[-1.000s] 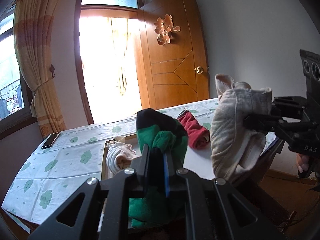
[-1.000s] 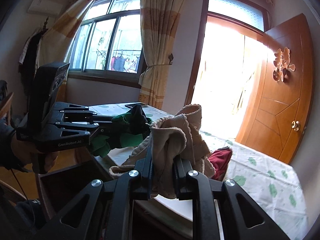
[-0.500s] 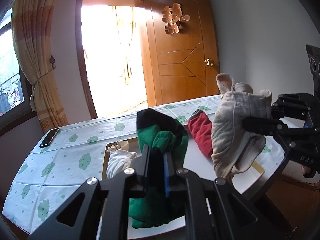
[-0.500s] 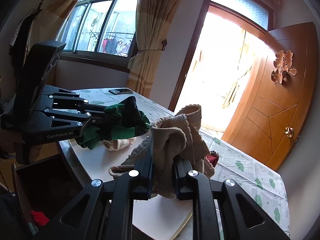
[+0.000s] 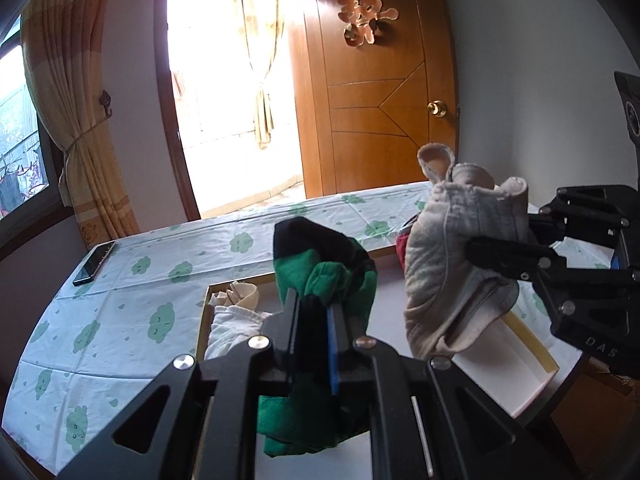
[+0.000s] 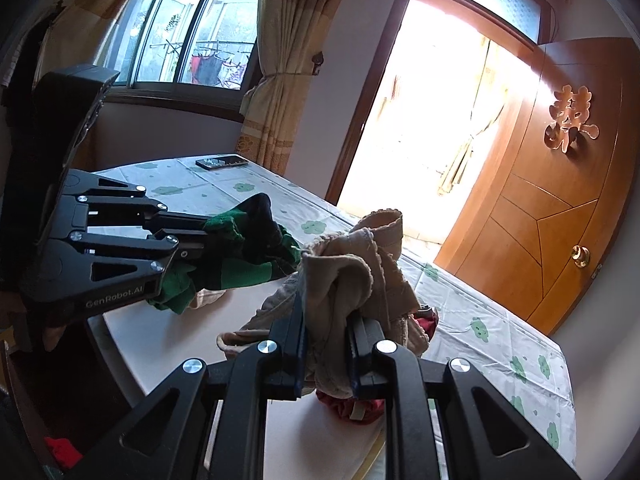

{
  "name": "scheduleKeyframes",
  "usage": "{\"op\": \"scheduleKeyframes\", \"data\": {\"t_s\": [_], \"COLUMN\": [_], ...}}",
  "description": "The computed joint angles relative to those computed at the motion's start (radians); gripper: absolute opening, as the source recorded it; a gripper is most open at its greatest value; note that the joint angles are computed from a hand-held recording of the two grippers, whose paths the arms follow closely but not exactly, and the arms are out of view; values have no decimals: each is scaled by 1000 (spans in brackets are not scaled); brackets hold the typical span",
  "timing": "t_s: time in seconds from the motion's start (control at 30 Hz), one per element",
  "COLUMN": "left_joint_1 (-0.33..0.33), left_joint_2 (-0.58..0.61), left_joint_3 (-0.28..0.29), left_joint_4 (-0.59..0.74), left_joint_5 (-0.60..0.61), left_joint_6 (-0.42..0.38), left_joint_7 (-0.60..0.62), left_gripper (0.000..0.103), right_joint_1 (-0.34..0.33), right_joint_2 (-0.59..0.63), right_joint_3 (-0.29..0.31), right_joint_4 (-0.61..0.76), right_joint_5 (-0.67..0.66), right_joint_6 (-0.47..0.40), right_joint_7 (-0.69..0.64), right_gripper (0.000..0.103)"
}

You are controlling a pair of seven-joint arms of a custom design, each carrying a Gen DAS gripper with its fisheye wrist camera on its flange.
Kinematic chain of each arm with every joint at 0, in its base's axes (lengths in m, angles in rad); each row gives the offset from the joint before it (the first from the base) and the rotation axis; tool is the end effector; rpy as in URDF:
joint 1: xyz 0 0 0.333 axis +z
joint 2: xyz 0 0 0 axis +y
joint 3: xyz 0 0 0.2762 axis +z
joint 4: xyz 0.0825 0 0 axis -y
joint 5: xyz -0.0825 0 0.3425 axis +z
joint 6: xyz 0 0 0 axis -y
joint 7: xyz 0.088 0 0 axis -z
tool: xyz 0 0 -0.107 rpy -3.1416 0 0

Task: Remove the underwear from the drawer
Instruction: 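Lower the beige underwear toward the tray with the right gripper while the left holds the sock above, then open both grippers to drop the beige underwear and green-black sock into the tray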

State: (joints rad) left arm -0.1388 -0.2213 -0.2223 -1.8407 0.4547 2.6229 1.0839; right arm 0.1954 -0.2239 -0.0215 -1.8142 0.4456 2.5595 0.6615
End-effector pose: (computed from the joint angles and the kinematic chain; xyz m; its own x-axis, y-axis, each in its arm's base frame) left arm 0.4639 -0.2022 0.6971 -0.1219 -0.9891 -0.0826 -0.4696 0.1307 -0.8732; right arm 0.4950 0.0790 0.7069 0.5793 -0.7508 0.3174 -0.2635 -0.5410 -0.7987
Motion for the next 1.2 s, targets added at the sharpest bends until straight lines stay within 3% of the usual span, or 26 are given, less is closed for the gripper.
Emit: {"op": "scheduleKeyframes", "data": {"t_s": [0.37,0.73,0.83,0.87,0.9,0.97,1.13,1.2], "left_joint_1": [-5,-28,-33,-34,-34,-37,-32,-27], "left_joint_2": [140,203,215,215,215,213,167,139], "left_joint_3": [9,16,20,22,23,22,21,21], "left_joint_4": [160,211,213,210,205,205,157,127], "left_joint_5": [0,58,61,56,56,63,118,123], "left_joint_6": [-83,-105,-105,-102,-99,-114,-70,-41], "left_joint_7": [-53,-96,-106,-108,-113,-120,-174,-182], "left_gripper": [9,9,9,9,12,18,54,58], "right_joint_1": [-23,-23,-24,-26,-27,-29,-31,-28], "right_joint_2": [129,191,204,210,209,201,150,112], "right_joint_3": [36,40,37,36,36,34,30,28], "right_joint_4": [120,163,174,182,177,164,113,74], "right_joint_5": [-156,-228,-228,-224,-241,-229,-188,-168], "right_joint_6": [-16,-31,-41,-53,-44,-25,-12,-4], "right_joint_7": [156,232,239,245,265,268,226,200], "right_gripper": [18,18,20,28,43,58,59,64]}}
